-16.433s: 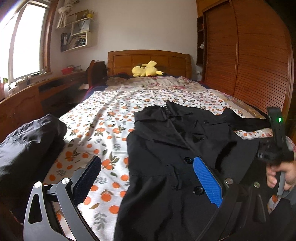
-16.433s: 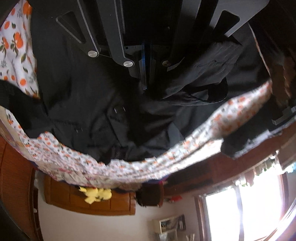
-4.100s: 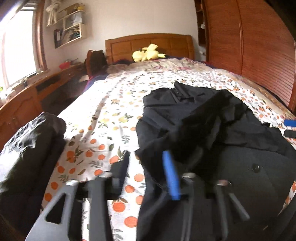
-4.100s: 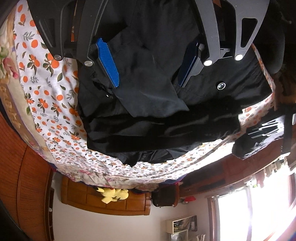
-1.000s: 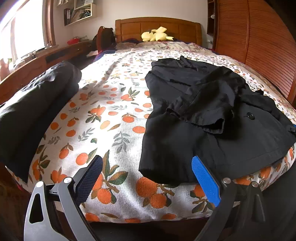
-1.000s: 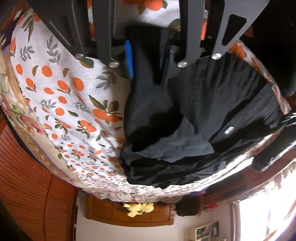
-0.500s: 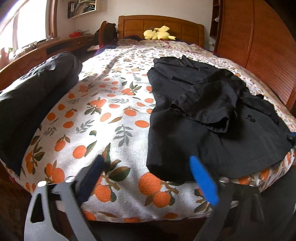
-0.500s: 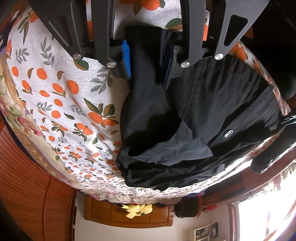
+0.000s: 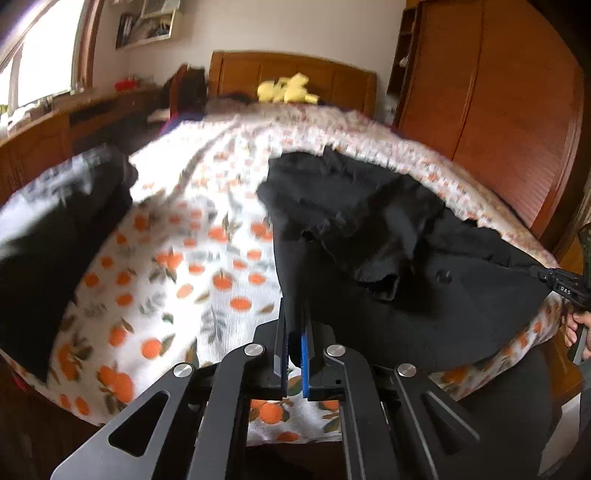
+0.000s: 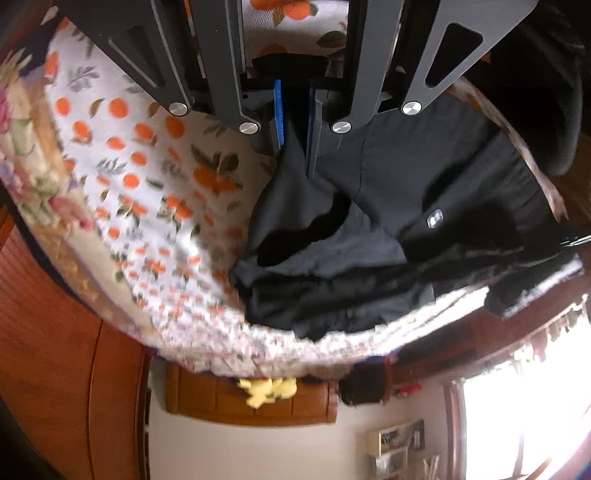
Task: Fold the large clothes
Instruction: 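Lift the hem with both tools and fold it toward the collar, release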
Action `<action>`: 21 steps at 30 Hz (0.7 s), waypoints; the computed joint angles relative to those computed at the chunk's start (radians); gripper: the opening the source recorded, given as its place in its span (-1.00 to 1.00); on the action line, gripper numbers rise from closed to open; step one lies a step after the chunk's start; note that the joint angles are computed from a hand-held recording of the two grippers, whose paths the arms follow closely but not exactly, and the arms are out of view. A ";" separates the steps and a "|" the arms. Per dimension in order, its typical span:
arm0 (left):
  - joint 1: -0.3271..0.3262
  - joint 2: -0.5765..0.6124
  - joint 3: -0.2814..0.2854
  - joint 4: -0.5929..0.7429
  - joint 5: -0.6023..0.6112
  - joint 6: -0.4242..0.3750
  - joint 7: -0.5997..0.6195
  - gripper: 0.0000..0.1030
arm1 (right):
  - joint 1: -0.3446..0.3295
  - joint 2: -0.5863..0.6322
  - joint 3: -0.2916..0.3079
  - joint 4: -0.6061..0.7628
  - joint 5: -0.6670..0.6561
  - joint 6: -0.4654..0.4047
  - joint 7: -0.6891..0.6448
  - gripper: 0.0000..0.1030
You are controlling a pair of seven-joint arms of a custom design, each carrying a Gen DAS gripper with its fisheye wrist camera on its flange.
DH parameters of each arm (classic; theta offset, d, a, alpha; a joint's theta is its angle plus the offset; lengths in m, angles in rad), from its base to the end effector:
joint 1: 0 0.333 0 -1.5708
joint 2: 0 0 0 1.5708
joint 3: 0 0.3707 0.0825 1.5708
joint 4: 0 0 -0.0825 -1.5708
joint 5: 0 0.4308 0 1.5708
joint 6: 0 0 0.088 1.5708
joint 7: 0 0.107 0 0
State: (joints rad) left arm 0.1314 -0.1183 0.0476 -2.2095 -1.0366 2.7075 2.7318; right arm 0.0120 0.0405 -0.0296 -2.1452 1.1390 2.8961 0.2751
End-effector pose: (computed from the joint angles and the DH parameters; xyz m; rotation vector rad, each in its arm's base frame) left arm 0.5634 0.1333 0.5167 -1.6300 1.8933 -1.0090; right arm 0.6125 -0.0645 0.4671 -1.8654 1.4451 -0.6552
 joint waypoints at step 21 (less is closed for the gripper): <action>-0.181 -0.519 0.136 -0.218 0.103 0.046 -0.038 -0.90 | 0.161 -0.466 -0.192 -0.276 -0.119 -0.025 -0.030 -0.85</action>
